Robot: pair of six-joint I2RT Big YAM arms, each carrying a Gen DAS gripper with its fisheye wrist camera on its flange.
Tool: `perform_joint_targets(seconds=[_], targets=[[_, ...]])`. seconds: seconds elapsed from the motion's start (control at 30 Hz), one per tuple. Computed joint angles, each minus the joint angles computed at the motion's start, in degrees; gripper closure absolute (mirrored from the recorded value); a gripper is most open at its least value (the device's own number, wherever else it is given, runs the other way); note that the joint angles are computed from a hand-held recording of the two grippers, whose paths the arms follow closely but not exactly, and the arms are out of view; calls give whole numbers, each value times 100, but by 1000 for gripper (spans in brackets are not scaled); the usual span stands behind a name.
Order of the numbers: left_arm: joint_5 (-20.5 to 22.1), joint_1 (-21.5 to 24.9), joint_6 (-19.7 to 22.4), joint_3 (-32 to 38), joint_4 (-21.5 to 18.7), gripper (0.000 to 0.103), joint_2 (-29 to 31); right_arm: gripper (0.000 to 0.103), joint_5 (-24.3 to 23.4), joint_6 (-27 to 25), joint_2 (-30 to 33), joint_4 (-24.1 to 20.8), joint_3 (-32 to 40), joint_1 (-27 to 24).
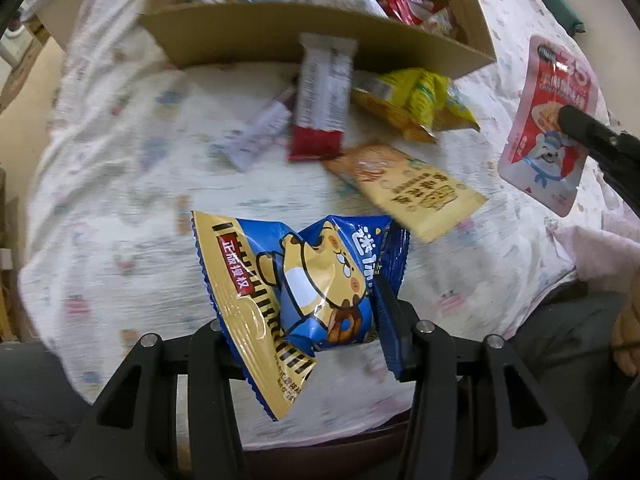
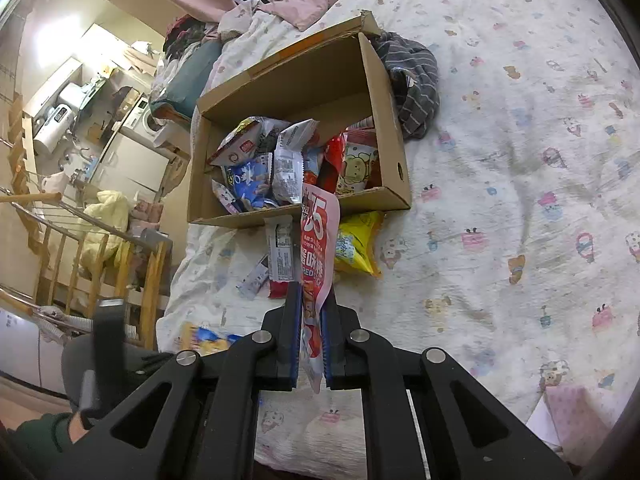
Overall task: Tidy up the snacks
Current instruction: 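Grasp the blue-yellow snack bag with the left gripper while the right holds the red packet, then carry both bags over the box and open both grippers to drop them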
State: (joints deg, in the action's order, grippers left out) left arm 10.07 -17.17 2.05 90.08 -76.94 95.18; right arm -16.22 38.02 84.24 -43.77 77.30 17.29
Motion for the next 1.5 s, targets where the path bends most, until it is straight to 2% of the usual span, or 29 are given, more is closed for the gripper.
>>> perform_joint_targets(seconds=[0.17, 0.3, 0.47, 0.63, 0.7, 0.9, 1.0, 1.23, 1.4, 1.5], targets=[[49, 339, 3, 189, 39, 59, -195, 94, 105, -63, 29, -31, 47, 67], [105, 504, -136, 568, 94, 60, -92, 94, 171, -103, 78, -28, 98, 107], [51, 509, -91, 1018, 225, 60, 69, 94, 217, -125, 170, 19, 220, 148], [39, 446, 131, 1466, 336, 61, 363, 94, 138, -162, 227, 172, 365, 137], [20, 429, 203, 1667, 381, 65, 498, 94, 183, -179, 273, 210, 459, 128], [225, 446, 293, 2447, 103, 76, 1014, 94, 256, -102, 432, 345, 672, 81], [394, 455, 348, 2730, 48, 78, 1178, 94, 263, -14, 462, 449, 711, 31], [495, 436, 213, 3560, -77, 78, 1631, 94, 335, 142, 610, 526, 867, -98], [479, 403, 137, 4242, -212, 78, 2057, 94, 406, 128, 714, 636, 1014, -147], [453, 372, 107, 4561, -255, 78, 2294, 94, 424, 26, 867, 547, 1221, -174]])
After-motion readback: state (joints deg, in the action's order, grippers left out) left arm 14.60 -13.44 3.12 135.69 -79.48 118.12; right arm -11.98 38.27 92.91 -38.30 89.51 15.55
